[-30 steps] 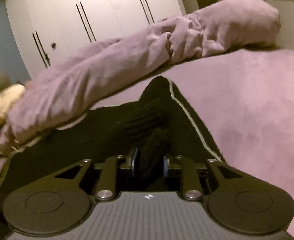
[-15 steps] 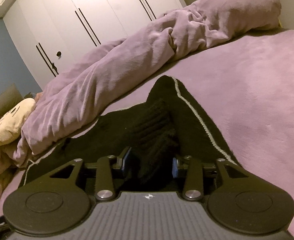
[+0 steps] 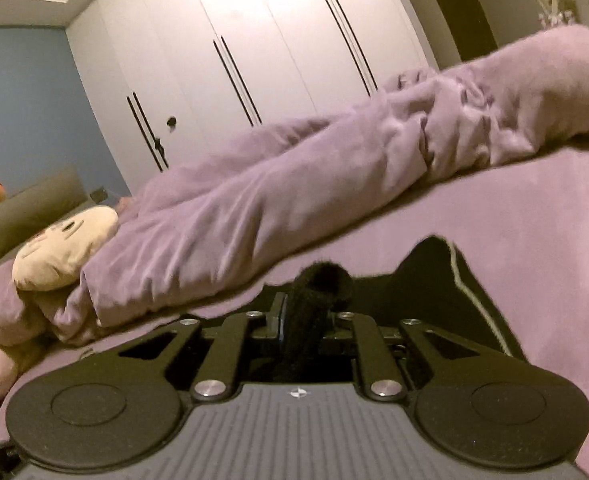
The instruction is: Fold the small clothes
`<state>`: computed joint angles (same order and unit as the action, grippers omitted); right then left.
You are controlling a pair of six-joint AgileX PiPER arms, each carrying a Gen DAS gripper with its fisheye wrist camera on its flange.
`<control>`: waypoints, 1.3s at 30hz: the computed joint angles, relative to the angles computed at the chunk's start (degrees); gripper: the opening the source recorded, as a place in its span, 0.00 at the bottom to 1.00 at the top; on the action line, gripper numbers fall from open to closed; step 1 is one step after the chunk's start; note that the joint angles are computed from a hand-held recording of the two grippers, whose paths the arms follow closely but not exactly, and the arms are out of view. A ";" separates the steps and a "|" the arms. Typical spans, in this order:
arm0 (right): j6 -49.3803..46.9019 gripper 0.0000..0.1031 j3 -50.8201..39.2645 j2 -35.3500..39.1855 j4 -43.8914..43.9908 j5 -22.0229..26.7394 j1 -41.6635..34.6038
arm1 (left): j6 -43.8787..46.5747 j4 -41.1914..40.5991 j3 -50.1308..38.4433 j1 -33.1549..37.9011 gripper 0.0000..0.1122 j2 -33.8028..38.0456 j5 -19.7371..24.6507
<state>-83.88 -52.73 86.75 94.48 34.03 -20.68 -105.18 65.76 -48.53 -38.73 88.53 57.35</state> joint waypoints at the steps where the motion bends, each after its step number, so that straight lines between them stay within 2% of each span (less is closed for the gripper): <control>1: 0.67 0.12 0.04 -0.14 -1.13 -1.94 0.41 | 1.06 -1.32 0.41 0.38 0.86 -0.66 -0.87; 2: 1.92 0.17 -0.01 0.26 -4.30 -5.61 1.16 | 1.22 -1.65 1.24 0.59 0.86 -1.93 -1.85; 3: 5.46 0.28 -0.43 0.95 -9.70 -9.98 2.59 | 1.96 -2.30 1.92 0.75 0.86 -3.26 -2.69; 4: 8.24 0.27 -0.78 3.09 -14.84 -12.06 2.76 | 3.79 -3.57 2.70 0.84 0.86 -4.82 -3.40; 5: 10.74 0.27 -0.94 4.41 -17.68 -11.85 2.34 | 4.76 -4.23 3.40 0.35 0.86 -6.01 -3.28; 7: 11.30 0.28 -0.26 3.13 -17.22 -7.05 -1.30 | 6.90 -5.70 5.12 -1.73 0.85 -9.03 -2.06; 8: 13.04 0.28 0.13 1.98 -18.41 -6.39 -2.12 | 7.60 -6.54 5.94 -3.75 0.85 -10.74 -0.22; 10: 15.43 0.29 1.37 -0.88 -20.38 -7.28 -2.33 | 7.60 -6.23 7.52 -7.53 0.85 -13.89 3.28; 12: 14.74 0.36 2.64 -3.54 -19.97 -9.13 -1.66 | 7.13 -5.65 7.89 -12.47 0.85 -16.31 9.32; 13: 14.79 0.39 3.07 -4.57 -19.69 -9.04 -1.82 | 7.01 -5.27 7.54 -13.18 0.85 -16.85 10.68; 14: 16.65 0.45 2.35 -4.80 -21.15 -7.23 -3.03 | 6.71 -4.95 7.29 -13.52 0.85 -18.03 11.14; 15: 19.56 0.47 1.53 -4.67 -22.87 -5.28 -3.86 | 6.89 -5.05 6.82 -12.86 0.85 -18.84 10.37; 18: 33.61 0.47 -2.35 -1.11 -31.28 1.41 -4.73 | 6.78 -4.82 4.75 -10.25 0.85 -18.59 7.66; 19: 36.90 0.47 -2.53 -0.43 -32.68 1.42 -4.11 | 6.69 -4.71 3.78 -9.45 0.85 -17.50 7.02; 20: 37.91 0.46 -2.08 -0.43 -32.62 1.14 -3.86 | 6.56 -4.88 3.32 -9.22 0.85 -17.00 6.47; 22: 36.74 0.36 -0.91 -0.95 -30.91 -0.54 -3.06 | 6.80 -5.49 2.58 -8.38 0.85 -15.80 3.96; 23: 36.67 0.27 -0.98 -0.84 -30.59 0.18 -3.04 | 6.88 -5.78 2.44 -8.26 0.85 -15.25 3.18; 26: 37.25 0.15 -0.49 -1.43 -30.97 -0.11 -2.52 | 8.14 -7.10 1.61 -7.65 0.85 -13.41 1.00; 30: 27.89 0.12 2.24 -5.44 -26.27 -2.21 -3.40 | 8.47 -6.39 0.95 -6.90 0.85 -10.33 1.00; 31: 26.18 0.11 2.70 -6.44 -26.64 -3.65 -3.08 | 8.87 -7.05 0.69 -6.31 0.85 -9.85 0.95; 32: 23.86 0.05 3.15 -6.84 -26.55 -5.03 -2.92 | 9.22 -7.90 0.63 -5.75 0.85 -9.88 0.63; 34: 26.08 0.02 4.23 -7.42 -32.06 -10.69 -1.09 | 10.19 -10.02 0.74 -4.03 0.85 -10.28 -1.11; 35: 27.74 0.02 4.04 -6.11 -35.29 -10.89 -1.73 | 10.36 -10.72 0.85 -3.55 0.85 -10.45 -1.44; 36: 28.32 0.02 3.56 -4.73 -36.23 -8.80 -2.85 | 10.45 -11.06 1.03 -3.26 0.85 -10.60 -1.75; 37: 26.75 0.02 3.45 -4.26 -34.87 -5.71 -4.53 | 10.70 -11.31 1.07 -3.15 0.85 -10.61 -1.64; 39: 21.05 0.02 5.11 -5.70 -31.29 -4.79 -5.69 | 11.35 -11.63 0.79 -3.36 0.85 -10.38 -0.77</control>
<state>-62.83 -47.62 81.04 63.19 29.24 -26.37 -93.83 54.13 -47.74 -42.09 78.15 56.58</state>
